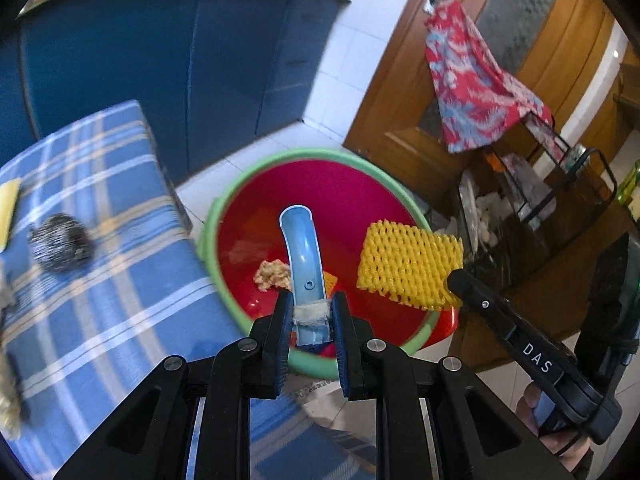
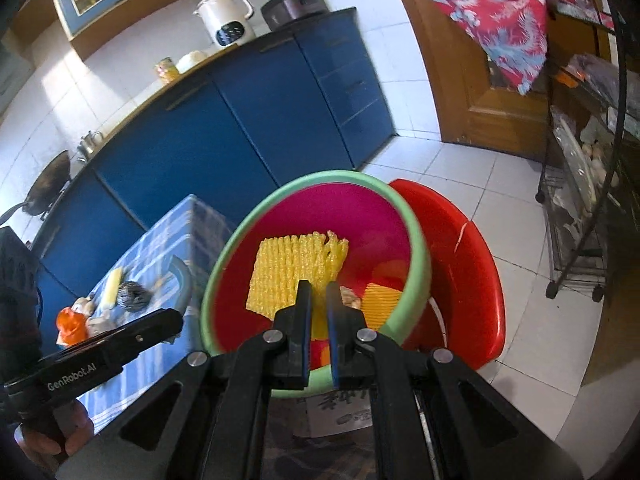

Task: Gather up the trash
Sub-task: 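Carry the scoop and foam net over the red bucket, then open both grippers to drop the scoop and foam net into the bucket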

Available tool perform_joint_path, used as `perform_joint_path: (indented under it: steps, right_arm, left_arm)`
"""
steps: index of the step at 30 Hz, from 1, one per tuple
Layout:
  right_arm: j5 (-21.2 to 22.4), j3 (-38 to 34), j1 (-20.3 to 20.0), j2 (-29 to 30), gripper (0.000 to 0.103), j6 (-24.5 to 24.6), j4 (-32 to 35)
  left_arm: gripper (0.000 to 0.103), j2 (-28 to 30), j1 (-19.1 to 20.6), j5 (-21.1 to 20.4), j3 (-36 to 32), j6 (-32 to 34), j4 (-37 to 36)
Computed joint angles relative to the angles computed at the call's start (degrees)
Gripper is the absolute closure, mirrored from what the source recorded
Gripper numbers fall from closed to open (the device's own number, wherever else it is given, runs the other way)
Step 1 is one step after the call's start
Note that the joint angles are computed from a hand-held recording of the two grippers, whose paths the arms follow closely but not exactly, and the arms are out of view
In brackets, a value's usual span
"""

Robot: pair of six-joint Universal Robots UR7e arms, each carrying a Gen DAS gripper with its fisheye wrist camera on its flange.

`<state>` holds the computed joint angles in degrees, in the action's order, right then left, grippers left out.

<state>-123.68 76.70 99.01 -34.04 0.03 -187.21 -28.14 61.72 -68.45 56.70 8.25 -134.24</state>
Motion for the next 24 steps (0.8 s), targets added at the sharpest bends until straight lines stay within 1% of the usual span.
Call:
perform_joint_path:
  steps: [3, 5, 6, 7, 10, 12, 13, 14, 24]
  right_arm:
    - [0.19, -0.92, -0.98, 0.46, 0.093, 0.65, 1.01]
    - [0.60, -1.31, -1.50, 0.66, 0.091, 0.83, 1.54]
    - [0.78, -1.50, -1.72, 0.79, 0.091, 1.06, 1.67]
    - [1.20, -1.60, -1.95, 0.85, 0.091, 1.27, 1.79]
    - [1.96, -1.75, -2.45, 0.92, 0.089, 1.84, 2.18]
    - [2.28, -1.67, -2.50, 0.95, 0.083, 2.04, 2.07]
    - [2.53, -1.48, -2.54, 0.88, 0.078, 2.26, 1.87]
    - [2.73, -1.31, -2.54, 0.80, 0.075, 2.54, 1.70]
    - [3.11, 0.49, -1.41, -0.07, 0.072, 2.51, -0.34]
  left_arm:
    - [0.082, 1.89, 0.04, 0.58, -2.42, -0.17, 1.64]
    - [0.076, 2.59, 0.09, 0.98, -3.15, -0.19, 2.09]
    - [0.069, 2.69, 0.11, 1.27, -3.18, -0.36, 2.10]
    - [0.066, 2.82, 0.09, 1.60, -3.26, -0.62, 2.00]
    - [0.066, 3.25, 0.14, 2.12, -3.82, -1.10, 1.89]
    - [0.065, 3.03, 0.15, 2.42, -3.62, -1.56, 1.55]
    - [0.065, 2.76, 0.21, 2.47, -3.32, -1.61, 1.29]
    - [0.065, 2.33, 0.17, 2.55, -2.69, -1.76, 0.66]
    - [0.065, -3.34, 0.14, 2.73, 3.95, -2.37, -4.16]
